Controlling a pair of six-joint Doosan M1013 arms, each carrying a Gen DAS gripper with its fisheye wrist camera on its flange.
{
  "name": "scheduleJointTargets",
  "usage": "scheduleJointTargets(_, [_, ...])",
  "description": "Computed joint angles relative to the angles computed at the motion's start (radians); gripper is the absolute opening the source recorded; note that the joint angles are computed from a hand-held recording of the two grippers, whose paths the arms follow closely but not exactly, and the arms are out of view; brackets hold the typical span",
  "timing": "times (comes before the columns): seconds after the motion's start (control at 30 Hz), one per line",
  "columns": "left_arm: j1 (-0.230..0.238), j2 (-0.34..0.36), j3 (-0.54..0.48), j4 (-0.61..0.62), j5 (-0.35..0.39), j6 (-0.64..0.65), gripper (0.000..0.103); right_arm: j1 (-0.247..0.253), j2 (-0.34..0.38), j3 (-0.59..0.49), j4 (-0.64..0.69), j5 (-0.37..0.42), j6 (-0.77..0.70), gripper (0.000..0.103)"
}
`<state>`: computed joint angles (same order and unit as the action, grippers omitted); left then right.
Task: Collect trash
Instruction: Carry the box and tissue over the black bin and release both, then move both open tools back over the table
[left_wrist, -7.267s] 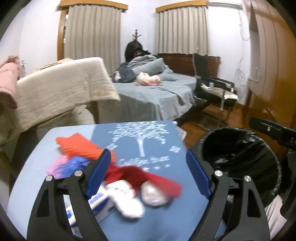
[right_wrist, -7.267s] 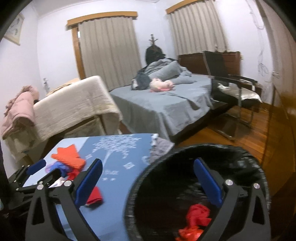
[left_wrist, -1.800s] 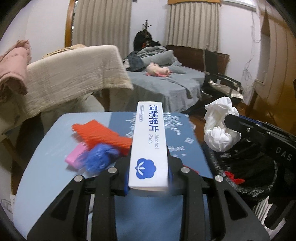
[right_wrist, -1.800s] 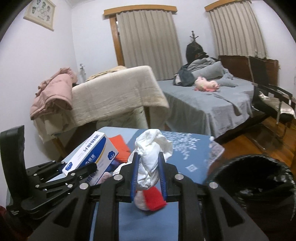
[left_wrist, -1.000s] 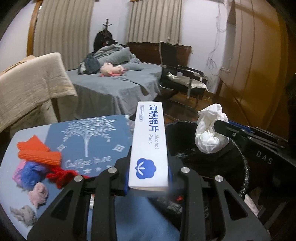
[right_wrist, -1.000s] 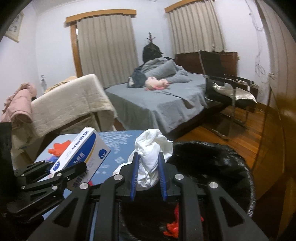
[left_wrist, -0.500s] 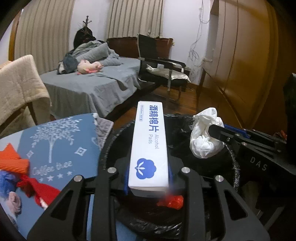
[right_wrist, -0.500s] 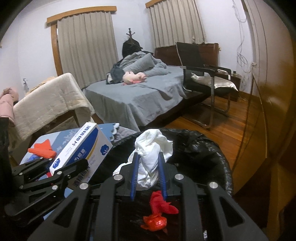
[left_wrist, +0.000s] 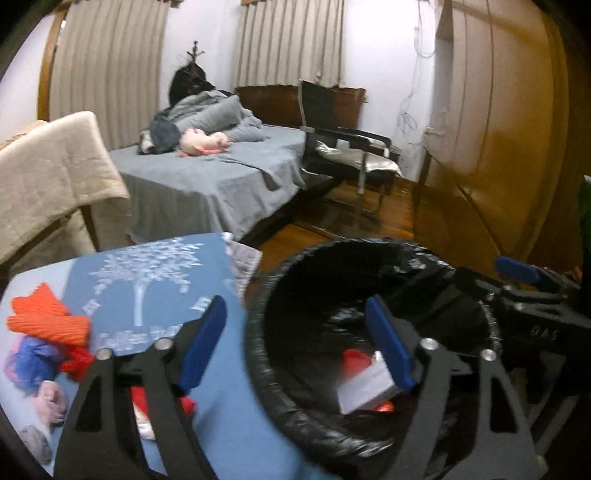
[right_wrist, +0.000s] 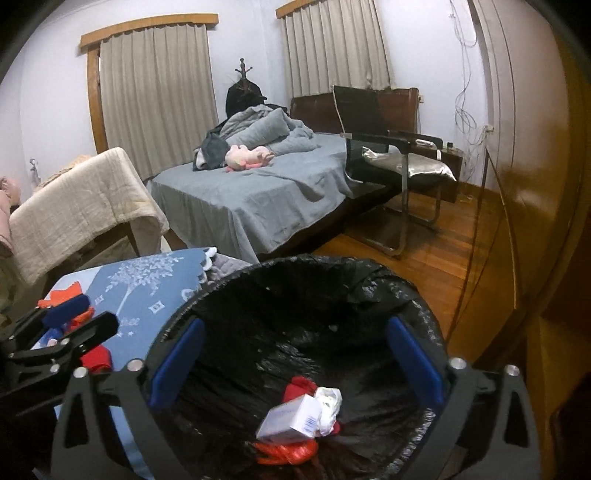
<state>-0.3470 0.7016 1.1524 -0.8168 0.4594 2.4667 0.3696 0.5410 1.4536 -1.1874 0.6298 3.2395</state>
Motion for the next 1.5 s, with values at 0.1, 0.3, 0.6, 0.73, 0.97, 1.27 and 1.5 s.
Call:
scheduleJointTargets(0.1, [0.014, -0.013, 0.02, 0.011, -0.037, -0.008, 0.084, 0.004, 0.01, -0.021, 0.026, -0.009, -0.033, 0.098])
scheduleJointTargets(0.3, [0.049, -0.038, 0.057, 0.074, -0.107, -0.081, 0.085, 0.018, 0.037, -0.067, 0.045, -0.065, -0.074, 0.098])
scheduleJointTargets(0.6, [0.107, -0.063, 0.101, 0.325, -0.195, -0.355, 0.085, 0.061, 0.099, -0.17, 0.076, -0.169, -0.179, 0.098])
scheduleJointTargets(0.73, [0.131, -0.068, 0.113, 0.458, -0.209, -0.49, 0.085, 0.077, 0.131, -0.22, 0.16, -0.213, -0.3, 0.098])
scheduleJointTargets(0.97, [0.17, -0.08, 0.152, 0.702, -0.228, -0.74, 0.085, 0.104, 0.181, -0.292, 0.294, -0.243, -0.462, 0.098])
scheduleJointTargets(1.27, [0.204, -0.074, 0.173, 0.901, -0.203, -0.958, 0.086, 0.127, 0.241, -0.364, 0.419, -0.239, -0.611, 0.098])
scheduleJointTargets(1.5, [0.225, -0.054, 0.166, 0.874, -0.158, -0.966, 0.086, 0.135, 0.279, -0.41, 0.514, -0.217, -0.728, 0.097])
